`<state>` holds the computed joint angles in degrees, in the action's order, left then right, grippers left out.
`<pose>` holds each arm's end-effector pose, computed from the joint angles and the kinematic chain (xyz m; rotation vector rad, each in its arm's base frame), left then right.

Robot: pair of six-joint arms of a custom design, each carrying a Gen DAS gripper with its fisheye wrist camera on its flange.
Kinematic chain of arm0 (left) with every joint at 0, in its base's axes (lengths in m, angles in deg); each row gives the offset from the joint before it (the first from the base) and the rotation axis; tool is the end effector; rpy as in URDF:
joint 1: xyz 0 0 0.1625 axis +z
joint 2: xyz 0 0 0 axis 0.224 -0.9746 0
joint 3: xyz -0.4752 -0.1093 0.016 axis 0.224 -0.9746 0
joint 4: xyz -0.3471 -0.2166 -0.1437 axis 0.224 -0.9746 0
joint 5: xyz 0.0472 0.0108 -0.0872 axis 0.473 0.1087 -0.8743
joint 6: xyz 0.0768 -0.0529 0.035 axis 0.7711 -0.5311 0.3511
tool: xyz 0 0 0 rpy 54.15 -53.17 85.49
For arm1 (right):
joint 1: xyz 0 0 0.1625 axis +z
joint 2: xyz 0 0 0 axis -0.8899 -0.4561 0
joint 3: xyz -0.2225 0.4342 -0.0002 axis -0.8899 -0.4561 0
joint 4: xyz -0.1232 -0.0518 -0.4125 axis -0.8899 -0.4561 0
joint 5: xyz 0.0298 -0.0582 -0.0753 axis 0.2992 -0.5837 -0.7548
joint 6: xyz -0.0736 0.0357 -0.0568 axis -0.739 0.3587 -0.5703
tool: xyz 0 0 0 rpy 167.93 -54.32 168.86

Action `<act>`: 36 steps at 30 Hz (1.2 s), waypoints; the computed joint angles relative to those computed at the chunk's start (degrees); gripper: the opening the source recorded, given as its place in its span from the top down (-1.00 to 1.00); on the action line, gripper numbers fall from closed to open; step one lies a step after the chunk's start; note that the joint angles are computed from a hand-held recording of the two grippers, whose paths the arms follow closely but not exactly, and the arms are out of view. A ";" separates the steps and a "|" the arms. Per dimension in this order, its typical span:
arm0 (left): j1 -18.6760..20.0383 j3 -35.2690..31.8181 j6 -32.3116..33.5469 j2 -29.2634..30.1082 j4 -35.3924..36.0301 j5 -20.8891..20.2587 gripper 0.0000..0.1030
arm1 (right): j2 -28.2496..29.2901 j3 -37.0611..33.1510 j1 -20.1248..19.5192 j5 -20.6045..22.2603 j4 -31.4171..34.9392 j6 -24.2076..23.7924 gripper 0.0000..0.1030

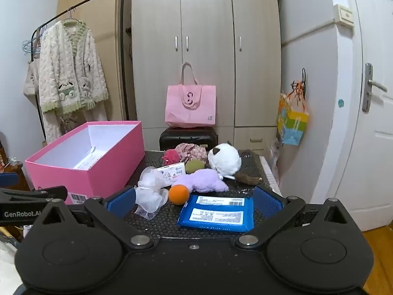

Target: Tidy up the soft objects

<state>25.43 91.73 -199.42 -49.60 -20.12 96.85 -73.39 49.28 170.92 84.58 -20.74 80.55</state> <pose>-0.2424 -0.4430 0.0557 1.1550 2.1946 -1.0866 0.1673 -0.3464 0.1619 0.0164 -1.7228 1.4204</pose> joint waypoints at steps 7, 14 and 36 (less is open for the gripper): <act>0.00 1.21 -0.44 -0.90 -1.19 0.22 -1.00 | -0.68 -0.25 0.62 2.26 2.32 1.74 -1.00; 1.71 0.30 -1.75 -0.07 1.72 0.93 -0.98 | -1.10 2.56 3.98 3.33 -4.47 -5.53 -1.00; -1.10 3.32 -0.78 -0.12 0.79 0.76 -1.00 | -2.09 3.78 1.36 2.55 -0.50 0.34 -1.00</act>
<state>24.33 95.05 -200.20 -49.72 -19.33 97.62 -75.48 53.06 172.28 87.13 -21.25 80.89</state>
